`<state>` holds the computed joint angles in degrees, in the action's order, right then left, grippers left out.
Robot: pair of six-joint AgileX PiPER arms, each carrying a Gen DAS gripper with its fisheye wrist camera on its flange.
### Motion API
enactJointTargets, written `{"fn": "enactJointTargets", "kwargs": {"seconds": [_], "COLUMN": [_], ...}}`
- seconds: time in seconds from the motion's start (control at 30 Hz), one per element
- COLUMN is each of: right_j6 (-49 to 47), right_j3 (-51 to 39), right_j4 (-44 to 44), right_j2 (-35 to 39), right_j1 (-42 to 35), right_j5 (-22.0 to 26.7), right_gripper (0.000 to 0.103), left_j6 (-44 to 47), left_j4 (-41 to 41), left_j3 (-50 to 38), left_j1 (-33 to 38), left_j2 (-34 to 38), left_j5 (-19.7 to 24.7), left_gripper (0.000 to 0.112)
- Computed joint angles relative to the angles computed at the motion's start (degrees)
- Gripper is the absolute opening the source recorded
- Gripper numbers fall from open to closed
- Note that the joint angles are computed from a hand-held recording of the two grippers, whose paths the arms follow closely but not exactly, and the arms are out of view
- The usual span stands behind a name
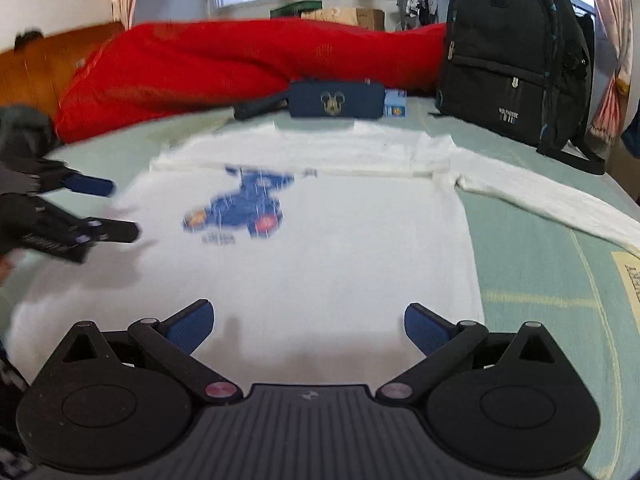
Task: Fold clothes
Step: 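Move the open right gripper out to the extended shirt sleeve cuff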
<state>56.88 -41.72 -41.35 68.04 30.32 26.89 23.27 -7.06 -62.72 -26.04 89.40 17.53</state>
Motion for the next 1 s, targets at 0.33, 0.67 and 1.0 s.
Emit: {"fn": "enactJointTargets", "kwargs": {"seconds": [0.33,0.67,1.0], "right_j6": [20.3,21.1,21.4], "right_j3": [8.8,9.9,8.9], "right_j4": [-19.5,-20.8,-16.4], "right_j2": [-0.6,-2.3,-3.4], "right_j1": [1.3,2.1,9.8], "right_j5": [-4.7,-4.2,2.1], "right_gripper": [0.103,0.103,0.103], "left_j6": [-12.4,-30.7,-41.0], "left_j4": [5.7,16.7,27.3], "left_j3": [10.0,16.6,10.2], "left_j1": [-0.5,-5.9,-9.3], "left_j2": [-10.3,-13.8,-14.5], "left_j5": [1.9,1.8,6.8], "left_gripper": [0.088,0.092,0.092]}}
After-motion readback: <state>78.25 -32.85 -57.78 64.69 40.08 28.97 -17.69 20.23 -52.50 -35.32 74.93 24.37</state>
